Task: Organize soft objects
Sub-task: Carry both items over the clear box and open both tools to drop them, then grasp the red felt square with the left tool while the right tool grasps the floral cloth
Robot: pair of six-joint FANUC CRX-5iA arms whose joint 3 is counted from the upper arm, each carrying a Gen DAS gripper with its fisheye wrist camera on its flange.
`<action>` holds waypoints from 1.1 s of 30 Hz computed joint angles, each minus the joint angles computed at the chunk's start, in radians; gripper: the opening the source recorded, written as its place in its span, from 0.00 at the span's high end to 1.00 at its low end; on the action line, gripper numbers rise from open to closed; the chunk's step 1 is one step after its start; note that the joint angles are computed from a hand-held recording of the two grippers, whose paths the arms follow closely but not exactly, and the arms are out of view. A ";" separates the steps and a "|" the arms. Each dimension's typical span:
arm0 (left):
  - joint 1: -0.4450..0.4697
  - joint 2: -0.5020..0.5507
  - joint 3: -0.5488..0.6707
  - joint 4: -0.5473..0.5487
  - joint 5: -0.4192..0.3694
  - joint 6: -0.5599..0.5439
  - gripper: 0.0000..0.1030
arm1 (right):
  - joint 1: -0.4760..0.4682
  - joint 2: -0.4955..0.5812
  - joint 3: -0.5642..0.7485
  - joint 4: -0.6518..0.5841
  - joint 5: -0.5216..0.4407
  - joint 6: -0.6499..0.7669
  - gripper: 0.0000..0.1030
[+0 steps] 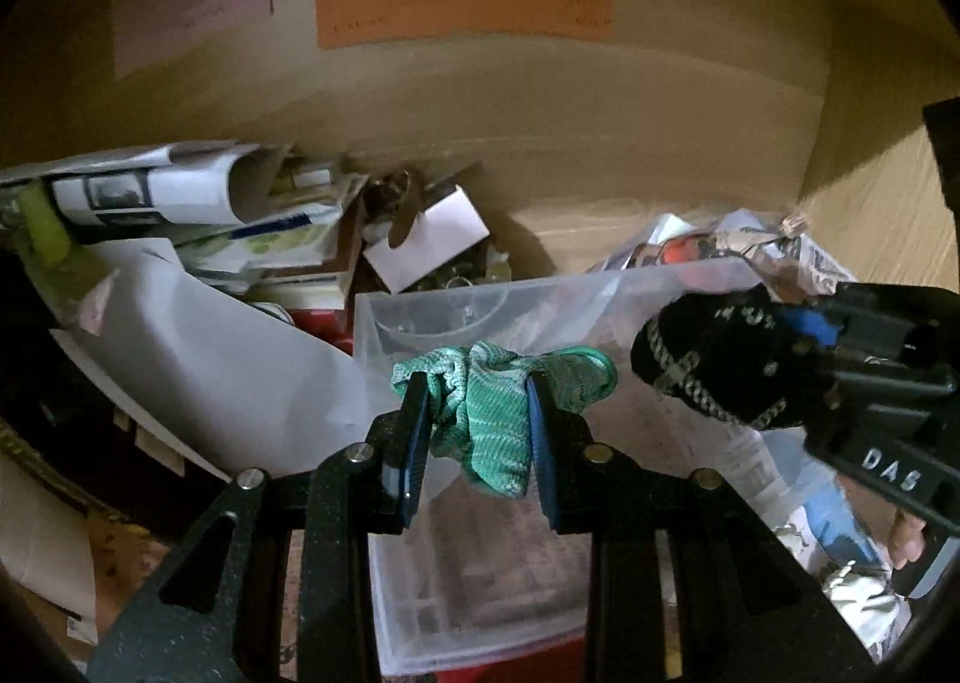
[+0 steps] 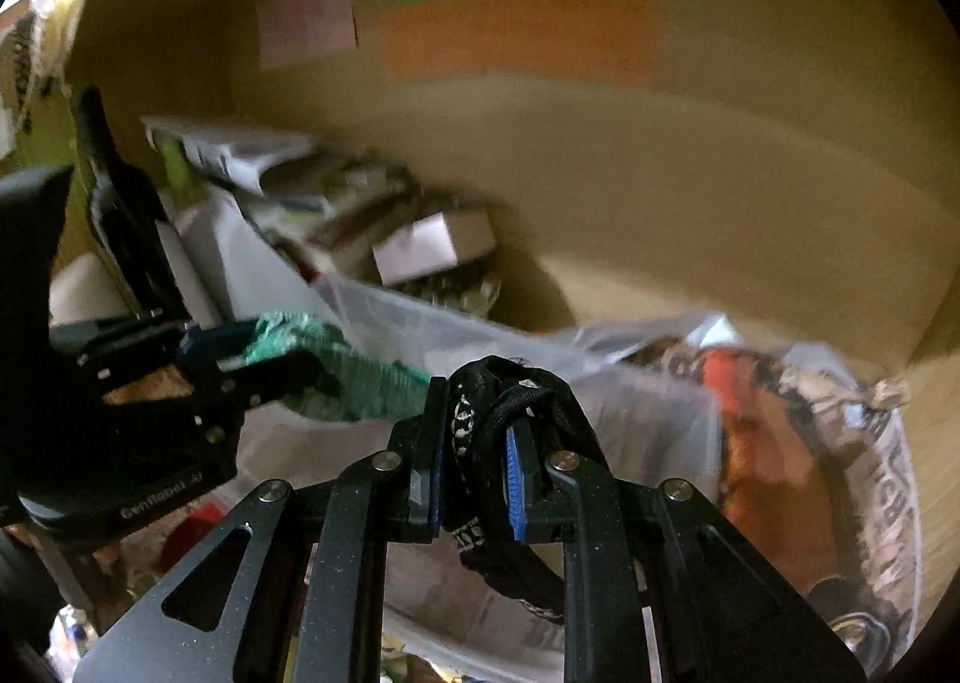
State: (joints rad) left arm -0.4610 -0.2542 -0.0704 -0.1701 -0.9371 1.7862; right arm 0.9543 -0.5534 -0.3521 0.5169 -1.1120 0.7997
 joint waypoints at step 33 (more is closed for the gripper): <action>0.053 -0.275 -0.164 0.085 -0.009 -0.072 0.02 | 0.414 -0.190 -0.103 0.265 -0.283 -0.261 0.18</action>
